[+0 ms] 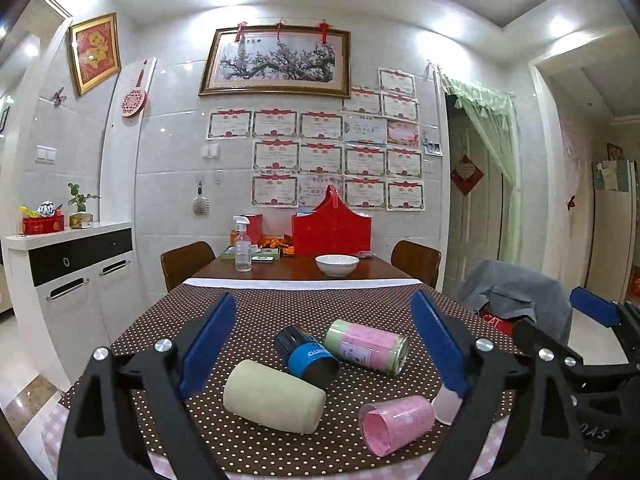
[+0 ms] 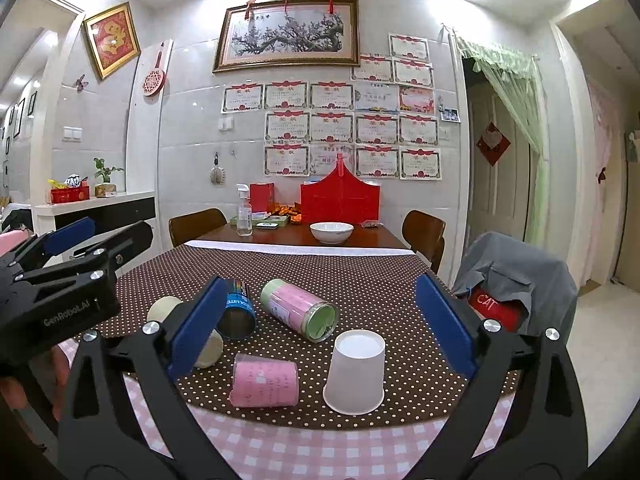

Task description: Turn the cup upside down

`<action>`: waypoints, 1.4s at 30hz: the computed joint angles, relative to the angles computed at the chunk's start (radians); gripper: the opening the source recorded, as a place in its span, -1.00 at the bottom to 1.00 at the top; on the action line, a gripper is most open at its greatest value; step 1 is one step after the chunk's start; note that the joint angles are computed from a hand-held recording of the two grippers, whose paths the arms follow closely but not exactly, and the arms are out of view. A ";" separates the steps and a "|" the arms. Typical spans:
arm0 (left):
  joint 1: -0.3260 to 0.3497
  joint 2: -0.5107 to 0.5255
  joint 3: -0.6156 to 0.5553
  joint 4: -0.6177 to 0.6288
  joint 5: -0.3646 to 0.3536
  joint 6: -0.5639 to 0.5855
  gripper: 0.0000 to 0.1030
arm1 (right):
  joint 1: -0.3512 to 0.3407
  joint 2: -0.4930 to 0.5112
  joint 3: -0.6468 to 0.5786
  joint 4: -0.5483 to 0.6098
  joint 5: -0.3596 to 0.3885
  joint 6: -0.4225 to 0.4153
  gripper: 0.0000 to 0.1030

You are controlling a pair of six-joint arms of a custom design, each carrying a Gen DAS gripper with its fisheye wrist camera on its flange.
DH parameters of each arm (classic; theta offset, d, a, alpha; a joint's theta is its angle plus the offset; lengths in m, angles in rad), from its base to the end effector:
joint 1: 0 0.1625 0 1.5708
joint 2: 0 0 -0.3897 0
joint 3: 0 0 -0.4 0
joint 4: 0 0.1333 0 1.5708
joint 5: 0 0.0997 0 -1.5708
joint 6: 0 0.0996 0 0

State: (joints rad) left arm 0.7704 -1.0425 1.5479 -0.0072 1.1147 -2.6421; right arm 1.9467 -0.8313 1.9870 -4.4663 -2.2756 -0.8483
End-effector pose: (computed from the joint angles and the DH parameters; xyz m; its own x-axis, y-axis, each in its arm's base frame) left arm -0.2909 -0.5292 0.1751 -0.6283 0.4884 -0.6055 0.7335 0.1126 -0.6703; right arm 0.2409 -0.4231 0.1954 -0.6699 0.3253 0.6674 -0.6666 0.1324 -0.7336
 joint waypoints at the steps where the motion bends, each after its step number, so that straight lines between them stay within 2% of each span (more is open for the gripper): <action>1: 0.001 0.000 -0.001 0.000 -0.002 -0.002 0.71 | -0.001 0.002 -0.002 -0.001 0.001 0.001 0.84; 42: -0.009 -0.018 0.040 -0.060 -0.023 0.052 0.71 | -0.010 0.017 -0.003 -0.013 -0.002 0.011 0.88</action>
State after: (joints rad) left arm 0.7610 -1.0605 1.5878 -0.0675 1.0912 -2.5901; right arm 1.9365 -0.8146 1.9841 -4.4790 -2.2776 -0.8373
